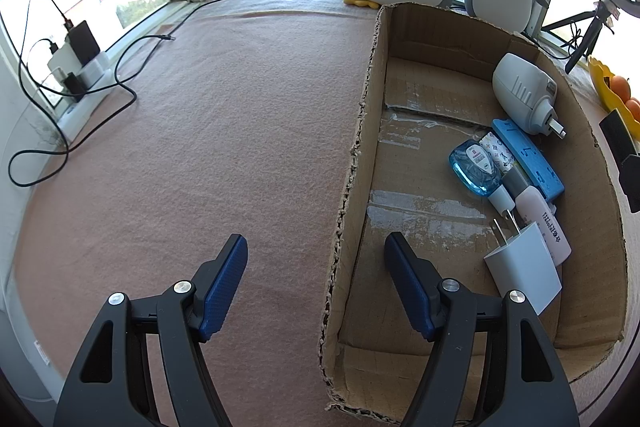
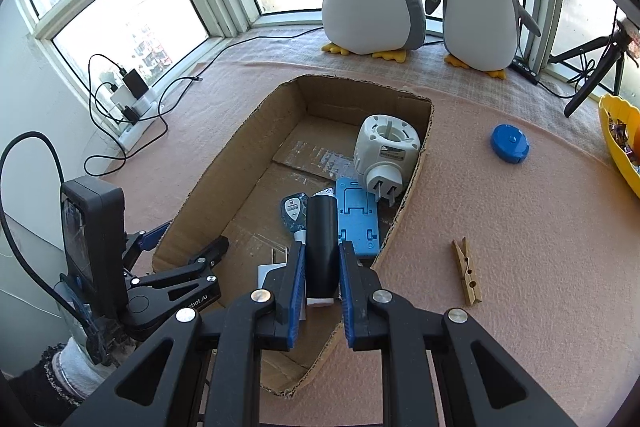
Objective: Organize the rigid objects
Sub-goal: 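Carry the black cylinder into the box and lower it, then open the right gripper to release the cylinder and withdraw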
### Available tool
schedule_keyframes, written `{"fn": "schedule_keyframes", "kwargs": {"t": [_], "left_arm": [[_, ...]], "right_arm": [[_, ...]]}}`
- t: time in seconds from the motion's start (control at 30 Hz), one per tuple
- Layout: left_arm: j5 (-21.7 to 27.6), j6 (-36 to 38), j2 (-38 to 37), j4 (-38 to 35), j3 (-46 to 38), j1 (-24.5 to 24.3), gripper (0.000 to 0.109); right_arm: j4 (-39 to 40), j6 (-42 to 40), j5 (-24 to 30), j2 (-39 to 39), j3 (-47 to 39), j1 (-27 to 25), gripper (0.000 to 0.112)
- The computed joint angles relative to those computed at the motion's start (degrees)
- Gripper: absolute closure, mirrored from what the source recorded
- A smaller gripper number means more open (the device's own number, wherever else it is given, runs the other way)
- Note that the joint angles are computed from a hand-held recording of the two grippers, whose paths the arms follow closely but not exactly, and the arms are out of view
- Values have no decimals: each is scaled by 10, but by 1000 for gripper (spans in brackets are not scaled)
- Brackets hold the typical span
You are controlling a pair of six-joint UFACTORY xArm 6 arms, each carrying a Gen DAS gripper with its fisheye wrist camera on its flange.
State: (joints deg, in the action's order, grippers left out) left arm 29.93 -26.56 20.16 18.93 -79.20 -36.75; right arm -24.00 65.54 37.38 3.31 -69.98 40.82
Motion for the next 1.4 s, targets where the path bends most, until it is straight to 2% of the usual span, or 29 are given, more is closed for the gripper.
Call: {"fn": "schedule_keyframes", "kwargs": {"t": [0.73, 0.8, 0.93, 1.4], "left_arm": [[-1, 0, 0, 0, 1, 0, 36], [-1, 0, 0, 1, 1, 0, 36], [-1, 0, 0, 0, 1, 0, 36], [-2, 0, 0, 1, 1, 0, 36]], "right_arm": [[15, -21, 13, 33, -27, 2, 97], [16, -21, 11, 33, -27, 2, 93], [7, -18, 14, 32, -30, 4, 78], [-19, 11, 15, -2, 1, 6, 78]]}}
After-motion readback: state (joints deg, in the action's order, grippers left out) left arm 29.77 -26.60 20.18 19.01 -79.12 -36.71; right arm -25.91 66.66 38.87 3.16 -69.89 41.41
